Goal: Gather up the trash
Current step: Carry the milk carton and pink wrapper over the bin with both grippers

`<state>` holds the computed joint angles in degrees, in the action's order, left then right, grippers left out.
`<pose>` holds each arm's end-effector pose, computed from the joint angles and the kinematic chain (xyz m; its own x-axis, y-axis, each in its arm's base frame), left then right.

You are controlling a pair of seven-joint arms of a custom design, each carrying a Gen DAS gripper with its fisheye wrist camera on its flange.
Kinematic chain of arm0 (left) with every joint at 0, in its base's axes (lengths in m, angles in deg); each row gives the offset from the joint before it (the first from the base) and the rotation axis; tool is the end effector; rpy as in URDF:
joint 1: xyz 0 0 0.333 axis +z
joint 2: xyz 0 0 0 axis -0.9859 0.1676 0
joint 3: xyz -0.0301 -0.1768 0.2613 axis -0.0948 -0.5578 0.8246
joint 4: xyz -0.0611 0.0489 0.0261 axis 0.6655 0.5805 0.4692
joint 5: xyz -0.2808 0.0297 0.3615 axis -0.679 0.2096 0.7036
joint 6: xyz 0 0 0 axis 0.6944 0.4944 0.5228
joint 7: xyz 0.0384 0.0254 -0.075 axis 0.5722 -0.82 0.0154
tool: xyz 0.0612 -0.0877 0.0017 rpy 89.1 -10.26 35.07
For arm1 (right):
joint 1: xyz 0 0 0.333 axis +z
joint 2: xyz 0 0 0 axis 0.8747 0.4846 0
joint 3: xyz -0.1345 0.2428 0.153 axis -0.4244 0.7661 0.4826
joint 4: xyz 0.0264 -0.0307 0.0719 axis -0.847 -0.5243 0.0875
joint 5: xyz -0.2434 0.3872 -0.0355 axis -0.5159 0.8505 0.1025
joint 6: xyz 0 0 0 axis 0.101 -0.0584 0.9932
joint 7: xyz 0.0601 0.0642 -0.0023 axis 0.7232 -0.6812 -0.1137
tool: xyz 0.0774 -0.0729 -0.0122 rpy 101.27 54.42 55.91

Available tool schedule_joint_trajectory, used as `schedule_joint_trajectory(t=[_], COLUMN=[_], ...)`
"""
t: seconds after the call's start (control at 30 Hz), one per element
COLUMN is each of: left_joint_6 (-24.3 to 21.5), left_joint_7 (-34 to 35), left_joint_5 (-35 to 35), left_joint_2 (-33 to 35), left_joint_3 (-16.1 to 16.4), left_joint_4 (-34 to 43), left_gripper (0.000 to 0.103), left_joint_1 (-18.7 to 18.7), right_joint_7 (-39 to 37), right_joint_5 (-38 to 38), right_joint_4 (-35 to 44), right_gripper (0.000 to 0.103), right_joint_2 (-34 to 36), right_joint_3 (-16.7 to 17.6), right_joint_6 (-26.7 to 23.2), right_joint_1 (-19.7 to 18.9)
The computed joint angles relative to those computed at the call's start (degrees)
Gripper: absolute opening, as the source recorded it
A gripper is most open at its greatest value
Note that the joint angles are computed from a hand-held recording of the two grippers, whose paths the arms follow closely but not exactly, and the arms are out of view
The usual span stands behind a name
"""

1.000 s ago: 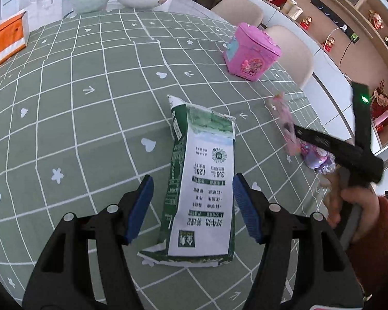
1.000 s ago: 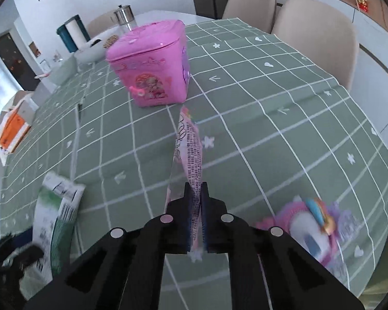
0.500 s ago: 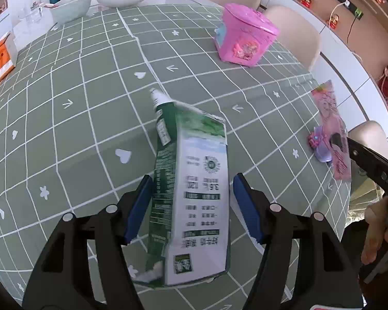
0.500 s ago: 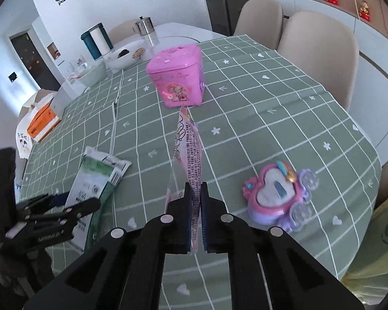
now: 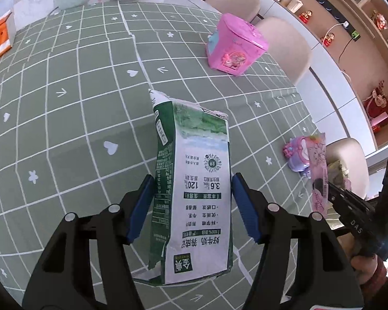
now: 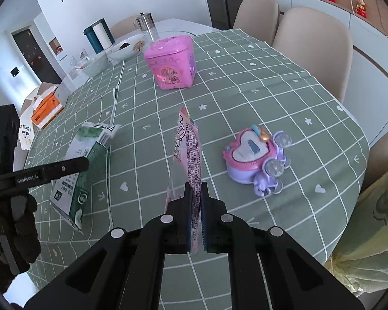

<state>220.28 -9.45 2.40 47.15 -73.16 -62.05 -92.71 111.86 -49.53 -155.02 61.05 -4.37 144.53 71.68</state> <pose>0.5846 -0.3211 0.3364 0.0215 -0.9336 0.3576 -0.9081 -0.1678 -0.3836 0.5874 0.0958 0.3499 0.2369 -0.9438 -0.2303 -0.8532 -0.0888 -0.5140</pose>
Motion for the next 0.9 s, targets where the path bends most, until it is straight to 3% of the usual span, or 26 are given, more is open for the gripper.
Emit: schedule_joint_trajectory(t=[0.47, 0.77, 0.9], left_joint_6=[3.74, 5.92, 5.99], left_joint_7=[-2.57, -6.3, -3.34], left_joint_5=[6.1, 14.9, 14.83], left_joint_2=[-2.64, 0.4, 4.87], left_joint_3=[1.22, 1.77, -0.73], left_joint_4=[1.19, 11.84, 19.23], left_gripper=[0.058, 0.058, 0.058], left_joint_1=[-2.62, -6.42, -7.57], right_joint_7=[-3.02, -7.54, -7.14], right_joint_5=[1.41, 3.61, 1.86], right_joint_4=[-2.5, -5.32, -8.09], right_gripper=[0.008, 0.008, 0.008], right_joint_2=[-4.84, -13.79, -19.02], right_joint_3=[-1.12, -4.98, -7.14], right_joint_6=[1.82, 4.82, 6.92], right_joint_1=[0.52, 0.08, -1.6])
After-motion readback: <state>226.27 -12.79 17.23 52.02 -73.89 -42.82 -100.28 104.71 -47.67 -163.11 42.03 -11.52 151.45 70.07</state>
